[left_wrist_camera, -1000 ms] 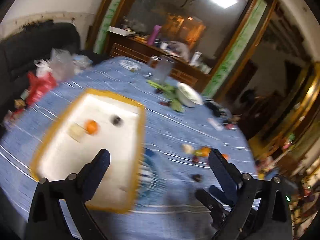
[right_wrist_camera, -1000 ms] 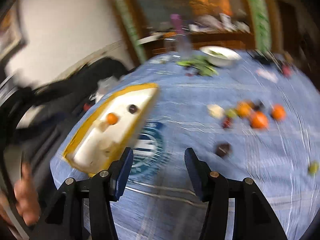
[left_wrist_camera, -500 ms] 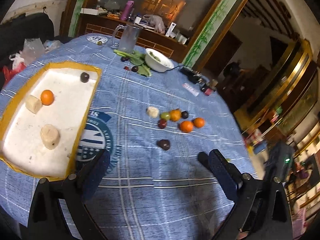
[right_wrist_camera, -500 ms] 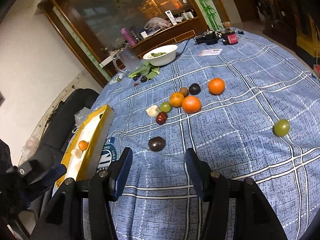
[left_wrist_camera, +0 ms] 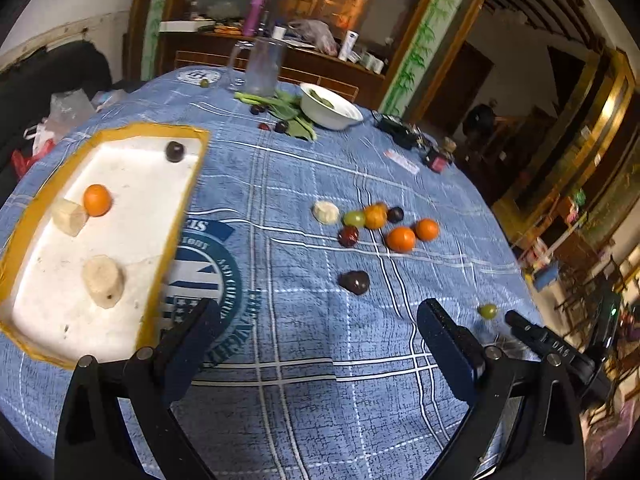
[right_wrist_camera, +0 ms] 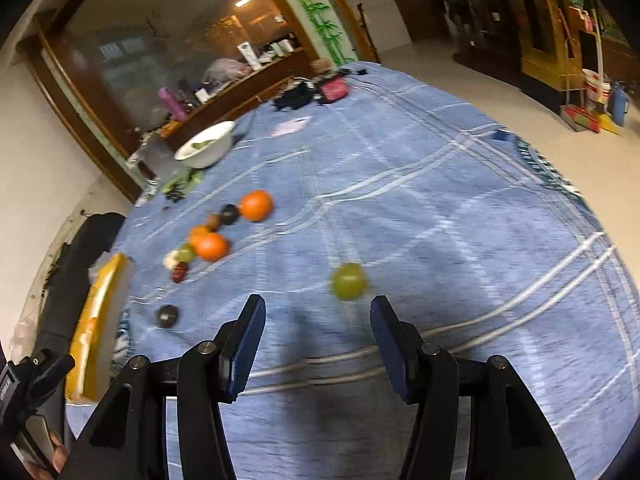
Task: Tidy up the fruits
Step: 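Move both open tools back toward the fruit row, then grasp a dark plum with the left tool while the right grasps a green grape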
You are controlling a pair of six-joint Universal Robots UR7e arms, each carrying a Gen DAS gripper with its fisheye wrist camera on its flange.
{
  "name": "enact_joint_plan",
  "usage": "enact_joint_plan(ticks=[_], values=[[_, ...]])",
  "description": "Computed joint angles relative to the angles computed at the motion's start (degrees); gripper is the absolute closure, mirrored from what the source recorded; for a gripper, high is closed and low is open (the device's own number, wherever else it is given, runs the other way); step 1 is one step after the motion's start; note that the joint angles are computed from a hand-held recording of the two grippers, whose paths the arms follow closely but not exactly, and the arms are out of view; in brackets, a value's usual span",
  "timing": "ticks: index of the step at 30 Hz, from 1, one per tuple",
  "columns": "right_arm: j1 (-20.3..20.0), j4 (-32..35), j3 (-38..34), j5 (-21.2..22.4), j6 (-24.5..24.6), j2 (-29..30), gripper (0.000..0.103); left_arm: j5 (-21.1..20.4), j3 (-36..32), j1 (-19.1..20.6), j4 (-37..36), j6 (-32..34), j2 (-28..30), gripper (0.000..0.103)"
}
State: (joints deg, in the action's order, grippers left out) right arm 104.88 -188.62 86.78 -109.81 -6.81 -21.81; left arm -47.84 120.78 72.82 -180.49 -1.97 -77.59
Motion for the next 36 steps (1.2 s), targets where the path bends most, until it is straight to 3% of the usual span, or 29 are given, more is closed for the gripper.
enact_joint_plan(ticks=[3,5,7,8,15,23,26,27,29,36], values=[[-0.36,1.02,0.11,-2.06,-1.62,-0.83,0.05,0.57,-0.37,-0.13,-1.54,2.87,1.57,0.011],[-0.66,2.26,-0.67,-2.37,-2.97,-0.87,0.054,-0.11,-0.97,0.15,-1.33,4.19,2.39,0.042],[-0.59,4.31,-2.19,-2.56,-3.95,-0.35,0.061,-2.08,-2.3,1.08,1.71,4.09,2.97,0.064],[-0.56,5.3,-3.05,-2.67,-4.42,0.07,0.063,-2.79,-2.89,1.45,3.05,3.95,3.28,0.068],[-0.13,11.81,-10.3,-5.89,-6.13,4.18,0.064,-2.5,-6.67,2.27,3.57,7.11,7.94,0.068],[0.19,12.65,-12.37,-6.76,-8.09,5.6,0.064,-3.05,-14.88,4.0,10.39,8.27,14.51,0.068],[0.56,12.61,-12.83,-8.19,-8.94,6.07,0.072,1.27,-16.15,3.48,10.23,9.69,16.7,0.066],[0.68,12.48,-12.94,-8.69,-9.29,6.21,0.075,2.56,-15.99,3.27,9.62,10.19,17.02,0.068],[0.59,12.17,-12.51,-8.45,-9.75,6.01,0.075,3.62,-15.22,3.06,7.82,11.15,16.91,0.081],[-0.53,11.88,-10.17,-4.34,-7.65,4.2,0.076,-0.12,-12.02,3.55,5.07,8.21,13.07,0.081]])
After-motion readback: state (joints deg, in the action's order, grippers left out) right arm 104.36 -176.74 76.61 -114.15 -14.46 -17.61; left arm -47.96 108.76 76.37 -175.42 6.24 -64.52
